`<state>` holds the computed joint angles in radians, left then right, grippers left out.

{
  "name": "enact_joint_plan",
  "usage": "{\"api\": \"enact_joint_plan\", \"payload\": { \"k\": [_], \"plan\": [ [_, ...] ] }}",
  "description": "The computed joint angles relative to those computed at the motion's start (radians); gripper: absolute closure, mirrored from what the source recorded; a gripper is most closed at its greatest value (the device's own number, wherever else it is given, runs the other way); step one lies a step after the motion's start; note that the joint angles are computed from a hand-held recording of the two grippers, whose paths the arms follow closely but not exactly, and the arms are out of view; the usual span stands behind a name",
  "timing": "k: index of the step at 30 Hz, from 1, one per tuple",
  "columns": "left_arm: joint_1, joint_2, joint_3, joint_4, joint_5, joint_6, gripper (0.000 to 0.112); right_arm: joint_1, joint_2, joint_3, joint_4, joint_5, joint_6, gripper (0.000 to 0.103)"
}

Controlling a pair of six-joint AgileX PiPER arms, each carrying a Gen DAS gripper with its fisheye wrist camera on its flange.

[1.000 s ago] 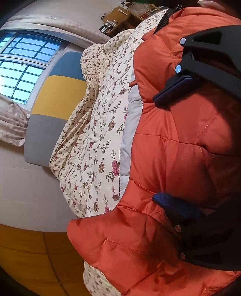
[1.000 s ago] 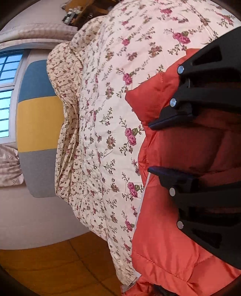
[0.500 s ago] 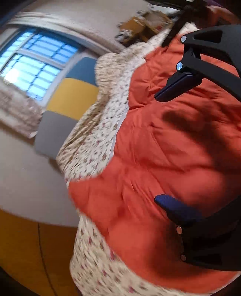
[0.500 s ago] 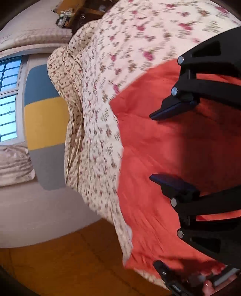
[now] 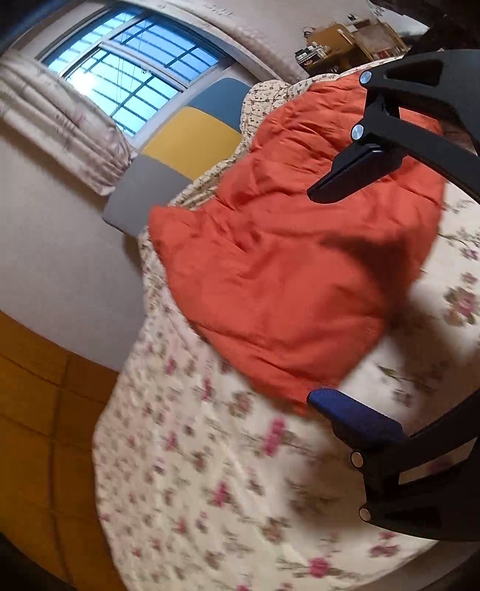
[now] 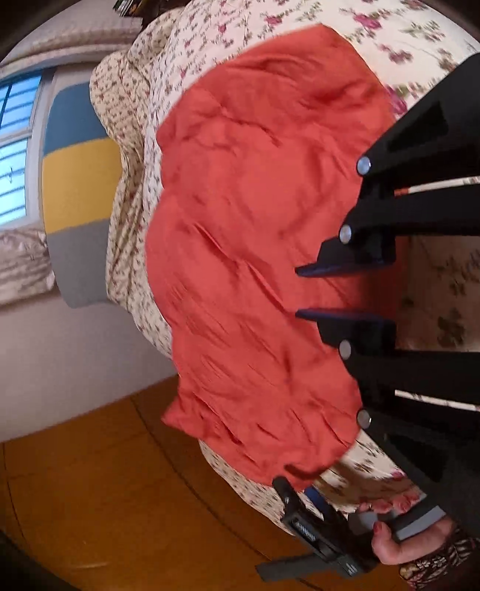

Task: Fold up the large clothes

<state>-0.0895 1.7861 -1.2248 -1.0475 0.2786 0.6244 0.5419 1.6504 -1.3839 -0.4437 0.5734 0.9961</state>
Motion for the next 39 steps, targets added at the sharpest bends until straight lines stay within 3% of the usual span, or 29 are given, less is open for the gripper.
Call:
{"api": "enact_joint_plan", "payload": {
  "k": [5, 10, 16, 21, 26, 33, 39],
  "plan": [
    [0.03, 0.034, -0.003, -0.126, 0.102, 0.112, 0.013, 0.019, 0.065, -0.068, 0.039, 0.026, -0.068, 0.092],
    [0.039, 0.111, -0.094, -0.088, 0.189, 0.061, 0.013, -0.006, 0.164, -0.12, 0.119, 0.05, -0.162, 0.095],
    [0.023, 0.151, -0.132, -0.114, 0.17, 0.079, 0.013, -0.015, 0.177, -0.082, 0.108, -0.016, -0.184, 0.095],
    [0.031, 0.15, -0.11, -0.3, 0.153, 0.174, 0.015, -0.029, 0.174, -0.07, 0.151, -0.049, -0.206, 0.095],
    [0.032, 0.17, -0.129, -0.356, 0.149, 0.11, 0.036, -0.02, 0.157, -0.047, 0.109, -0.061, -0.161, 0.095],
    [0.041, 0.138, -0.107, -0.365, 0.171, 0.072, 0.077, -0.017, 0.138, -0.016, 0.091, -0.081, -0.136, 0.095],
    [-0.025, 0.029, -0.09, -0.243, 0.076, 0.075, 0.089, -0.017, 0.137, -0.017, 0.09, -0.079, -0.132, 0.095]
  ]
}}
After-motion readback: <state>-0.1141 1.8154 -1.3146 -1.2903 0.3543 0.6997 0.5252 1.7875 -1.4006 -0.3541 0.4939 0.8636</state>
